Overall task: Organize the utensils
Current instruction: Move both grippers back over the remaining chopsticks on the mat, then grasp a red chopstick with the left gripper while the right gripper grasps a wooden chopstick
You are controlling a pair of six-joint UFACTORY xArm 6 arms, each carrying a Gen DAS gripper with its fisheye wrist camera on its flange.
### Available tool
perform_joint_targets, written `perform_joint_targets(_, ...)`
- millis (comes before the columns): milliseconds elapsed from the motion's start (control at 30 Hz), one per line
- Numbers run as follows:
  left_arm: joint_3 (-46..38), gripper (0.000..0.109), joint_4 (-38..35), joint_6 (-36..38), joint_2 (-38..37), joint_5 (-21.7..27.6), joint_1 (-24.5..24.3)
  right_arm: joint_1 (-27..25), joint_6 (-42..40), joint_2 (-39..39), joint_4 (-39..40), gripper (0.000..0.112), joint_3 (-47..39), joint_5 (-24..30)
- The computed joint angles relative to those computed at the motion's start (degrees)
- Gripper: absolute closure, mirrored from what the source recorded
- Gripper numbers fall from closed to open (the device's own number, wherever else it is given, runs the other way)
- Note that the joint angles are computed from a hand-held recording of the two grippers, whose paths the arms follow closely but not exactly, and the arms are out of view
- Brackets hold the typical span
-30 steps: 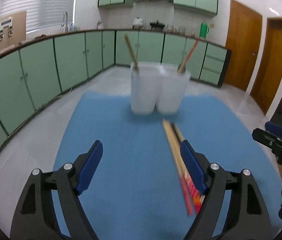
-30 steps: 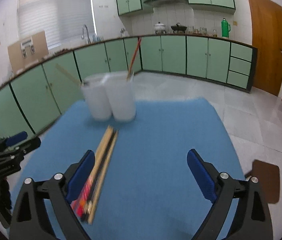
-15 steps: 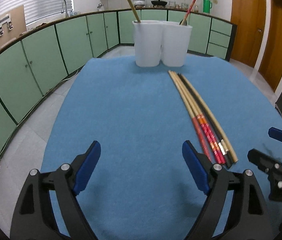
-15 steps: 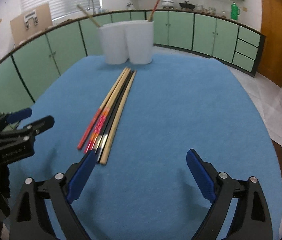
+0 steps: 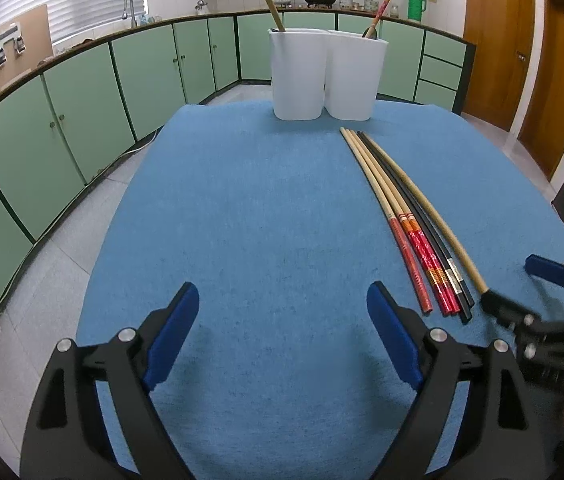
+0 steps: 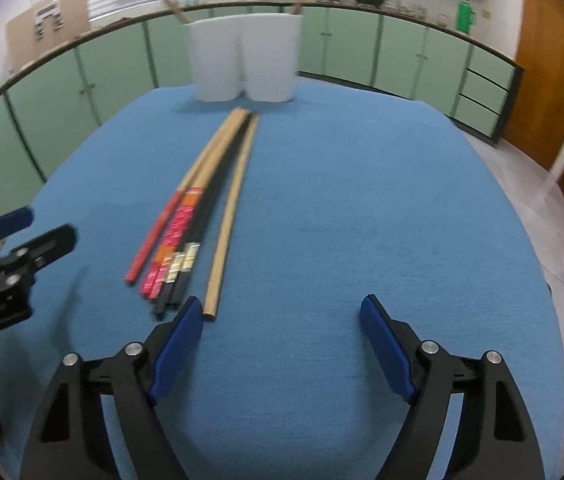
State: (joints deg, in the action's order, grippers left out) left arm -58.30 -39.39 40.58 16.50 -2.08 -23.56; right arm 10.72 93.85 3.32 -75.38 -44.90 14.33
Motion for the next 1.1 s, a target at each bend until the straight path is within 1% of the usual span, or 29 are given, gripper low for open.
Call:
perform_joint_targets(100, 0.2, 0.025, 0.6, -0.5, -0.1, 0.0, 0.0, -0.9, 1.4, -0.8, -1.5, 0.035, 0.7, -1.1)
perform_joint_targets(167, 0.3, 0.025, 3.4, -3.1, 0.0, 0.0, 0.2, -1.1, 2.0, -0.8, -3.1, 0.037, 0.5, -3.1)
perform_joint_targets(200, 0.3, 0.025, 3.4, -3.2, 0.0, 0.0, 0.1, -0.9, 1.2, -0.3, -2.8, 0.041, 0.2, -3.8)
perform_joint_targets(233, 0.3, 0.025, 3.6, -3.5, 0.0, 0.2, 0.0, -0.9, 0.5, 0.2, -2.4, 0.050, -0.1, -4.3)
perform_joint_targets(267, 0.2, 0.025, 2.0, -1.9, -0.1, 0.5, -0.1, -0.6, -0.5, 0.9, -1.6, 0.053, -0.6, -4.5)
perform_joint_targets(300, 0.1, 0.025, 0.4, -0.2, -0.1, 0.6, -0.3, 0.1, 0.9, 1.1, -3.0, 0.057, -1.0, -3.4)
perform_joint_targets(333, 0.1, 0.025, -0.5, 0.7, -0.2, 0.7, -0.5, 0.0, 1.4, 1.3, -3.9, 0.065, -1.3, -3.7)
perform_joint_targets(367, 0.1, 0.025, -1.1, 1.4, -0.3, 0.9, -0.8, -0.3, 2.1, 1.6, -4.8, 0.071, -1.6, -4.5)
perform_joint_targets(400, -0.1, 0.025, -2.5, 2.8, -0.3, 1.4, -1.0, -0.6, 2.7, 1.6, -5.4, 0.084, -1.7, -5.1)
perform_joint_targets(433, -0.5, 0.025, -3.9, 3.9, -0.2, 2.2, -1.3, -0.9, 3.2, 1.7, -5.8, 0.092, -1.8, -5.4)
perform_joint_targets(533, -1.2, 0.025, -5.2, 4.6, 0.1, 3.9, -2.1, -2.3, 4.2, 1.2, -7.4, 0.105, -1.2, -7.0)
perform_joint_targets(600, -1.6, 0.025, -6.8, 5.7, 0.4, 4.9, -2.6, -3.1, 4.2, 0.6, -7.7, 0.105, -0.4, -7.3)
perform_joint_targets(667, -1.8, 0.025, -5.0, 4.0, 0.8, 5.4, -3.1, -3.3, 4.0, 0.2, -7.5, 0.105, -0.1, -6.3)
perform_joint_targets(733, -1.6, 0.025, 0.7, -1.3, 1.4, 5.1, -3.3, -3.8, 4.1, 0.0, -7.8, 0.105, 0.1, -6.5)
perform_joint_targets(767, -1.4, 0.025, 5.6, -6.0, 1.8, 5.0, -3.1, -4.1, 4.2, 0.0, -8.0, 0.105, 0.1, -6.8)
perform_joint_targets(800, -1.5, 0.025, 8.1, -8.6, 2.1, 5.3, -2.9, -4.3, 4.8, 0.0, -8.7, 0.105, 0.1, -7.1)
perform_joint_targets(867, -2.2, 0.025, 8.8, -9.7, 2.6, 6.1, -3.0, -4.5, 5.9, 0.2, -10.0, 0.105, 0.0, -7.4)
perform_joint_targets(933, -2.3, 0.025, 13.8, -14.1, 3.0, 5.9, -2.8, -4.6, 6.6, 0.4, -10.7, 0.105, -0.2, -7.7)
perform_joint_targets(967, -2.4, 0.025, 18.7, -18.3, 3.2, 5.9, -2.4, -4.8, 7.0, 0.4, -11.0, 0.105, -0.3, -7.9)
perform_joint_targets(1033, -2.2, 0.026, 24.0, -23.3, 3.3, 5.5, -2.0, -5.0, 7.7, 0.5, -11.7, 0.105, -0.4, -8.3)
perform_joint_targets(1067, -2.3, 0.028, 27.4, -26.5, 3.5, 5.4, -1.6, -4.9, 8.1, 0.7, -12.0, 0.105, -0.6, -8.4)
perform_joint_targets(1100, -2.4, 0.031, 28.4, -27.7, 3.6, 5.4, -1.5, -5.0, 8.6, 0.8, -12.5, 0.105, -0.7, -8.6)
